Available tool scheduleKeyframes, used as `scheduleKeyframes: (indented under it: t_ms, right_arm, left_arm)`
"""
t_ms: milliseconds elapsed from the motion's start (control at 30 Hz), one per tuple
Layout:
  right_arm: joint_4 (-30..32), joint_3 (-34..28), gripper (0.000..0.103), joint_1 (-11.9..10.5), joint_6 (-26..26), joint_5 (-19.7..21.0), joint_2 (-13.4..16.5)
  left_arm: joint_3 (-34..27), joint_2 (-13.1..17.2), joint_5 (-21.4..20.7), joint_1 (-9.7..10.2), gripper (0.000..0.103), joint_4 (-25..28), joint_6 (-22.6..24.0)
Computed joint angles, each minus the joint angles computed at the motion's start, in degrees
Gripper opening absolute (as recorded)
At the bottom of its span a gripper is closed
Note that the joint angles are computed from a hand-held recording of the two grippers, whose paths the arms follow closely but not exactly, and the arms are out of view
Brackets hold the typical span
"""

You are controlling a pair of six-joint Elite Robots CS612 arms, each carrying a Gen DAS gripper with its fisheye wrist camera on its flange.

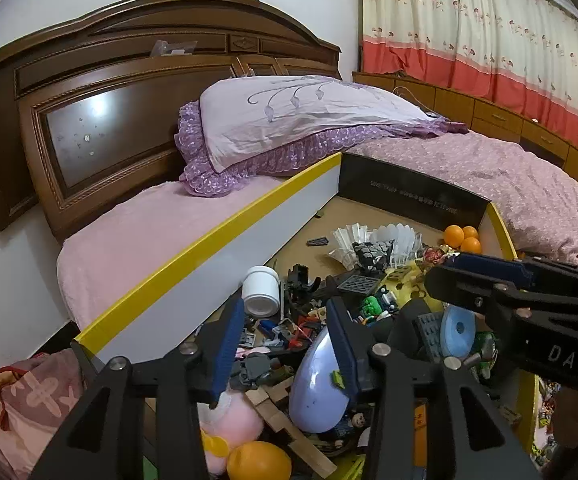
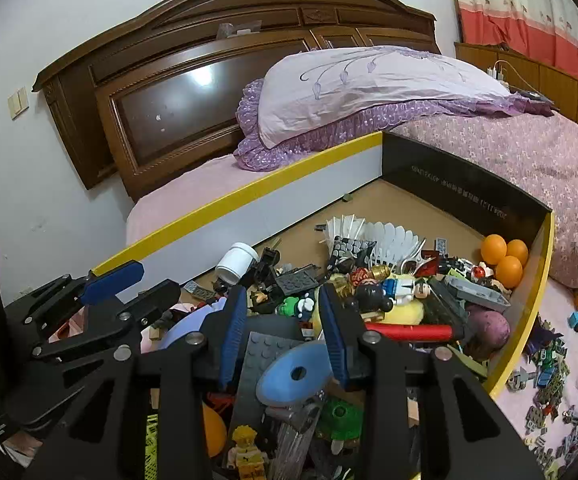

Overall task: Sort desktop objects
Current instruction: 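Lower both tools into the yellow box and open them to drop the pieces, then move both open tools back over the Lego pile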

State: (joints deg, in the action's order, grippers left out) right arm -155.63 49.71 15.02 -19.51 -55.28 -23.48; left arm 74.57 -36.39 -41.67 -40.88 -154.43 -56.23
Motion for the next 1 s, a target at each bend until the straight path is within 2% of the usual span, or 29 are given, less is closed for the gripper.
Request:
scheduleKeyframes:
  t_ms: [300,433,467,667,767,1000]
  right_arm:
    - [-1.7,4.2,0.039,-1.0,1.6,2.3,-2.2]
    - [-6.4,9.7,0.040,-2.3,4.0,4.4,-4.7]
    - [-7.9,11.4,0.044,-2.7,4.8,5.0,-5.4]
    - [-15.1,19.3,0.046,-5.1,8.0,6.1,-8.9]
    - [-16.9,22.9,0.046,-6.4,8.1,5.2,-10.5]
    - [-24.7,31.6,0.048,-9.1,8.2,-1.9,-13.4]
  left_arm:
    - [0.1,-0.1,-0.7,-0.91,0.046,-1.8,1.3]
    - [-0.3,0.3,-1.8,-1.73,0.047,-4.1,3.6]
    - [-0.7,0.5,-2.2,-1.98,0.047,-4.5,4.5]
    - [-3.3,2.1,-4.1,-3.56,0.049,-7.7,9.5]
    - [-4.8,3.1,-5.5,-4.27,0.049,-9.1,11.8]
    - [-8.7,5.5,-9.8,-5.80,0.049,-11.9,16.2]
